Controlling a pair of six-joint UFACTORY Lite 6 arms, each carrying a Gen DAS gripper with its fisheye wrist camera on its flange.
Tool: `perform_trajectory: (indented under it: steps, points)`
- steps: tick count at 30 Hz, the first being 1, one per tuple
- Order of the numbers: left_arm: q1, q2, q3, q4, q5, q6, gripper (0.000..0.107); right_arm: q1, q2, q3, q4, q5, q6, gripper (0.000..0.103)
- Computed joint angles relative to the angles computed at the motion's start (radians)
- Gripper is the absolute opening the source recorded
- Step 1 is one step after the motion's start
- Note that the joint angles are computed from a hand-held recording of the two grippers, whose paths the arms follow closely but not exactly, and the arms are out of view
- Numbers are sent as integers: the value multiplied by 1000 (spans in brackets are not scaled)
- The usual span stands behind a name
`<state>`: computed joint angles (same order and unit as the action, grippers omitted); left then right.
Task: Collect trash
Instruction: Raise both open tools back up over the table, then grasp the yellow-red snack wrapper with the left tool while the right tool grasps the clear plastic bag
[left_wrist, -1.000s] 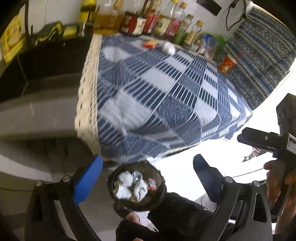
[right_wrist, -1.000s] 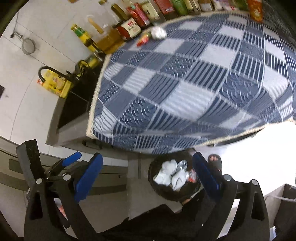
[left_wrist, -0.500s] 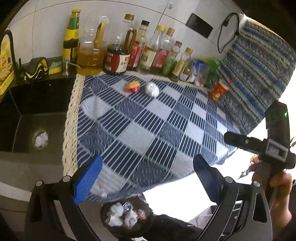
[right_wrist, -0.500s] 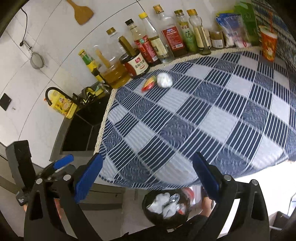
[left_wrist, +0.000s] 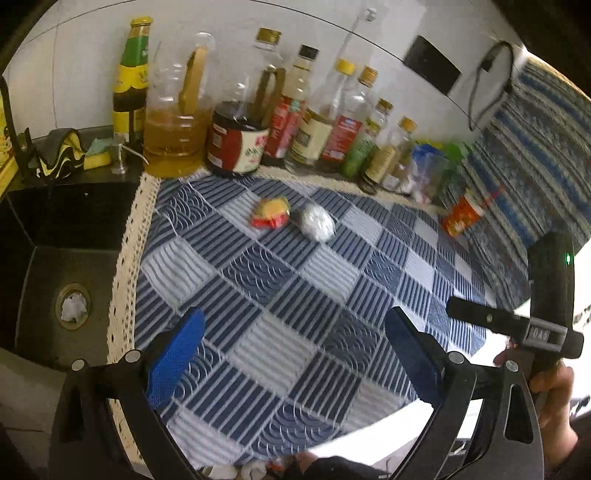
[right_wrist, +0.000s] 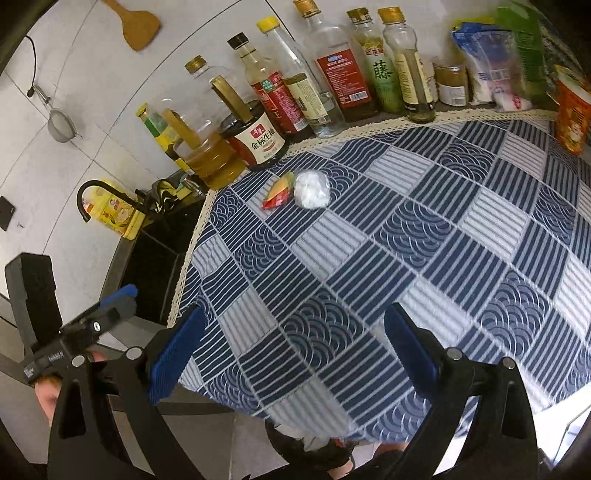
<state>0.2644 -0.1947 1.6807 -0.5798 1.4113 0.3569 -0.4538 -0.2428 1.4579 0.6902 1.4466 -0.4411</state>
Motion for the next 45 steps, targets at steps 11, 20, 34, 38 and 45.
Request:
perform_trajectory:
  steps: [11,20,34,38,45]
  points:
    - [-153,206,170,121,-131,-159,94,91,230,134,-27,-102,-30,96]
    - [-264,327,221,263,-193,-230,94,104,401,225,13,-129,-50,96]
    - [-297,561,331,313,-257,-259,94,234,756,534,33,-146,-44,85]
    - [-278,581,333,311,-257,-275,94,283,874,662,23,-150,-21,83]
    - [-273,594,341,316,-257,-278,94,322,1020,829,2,-142,13,71]
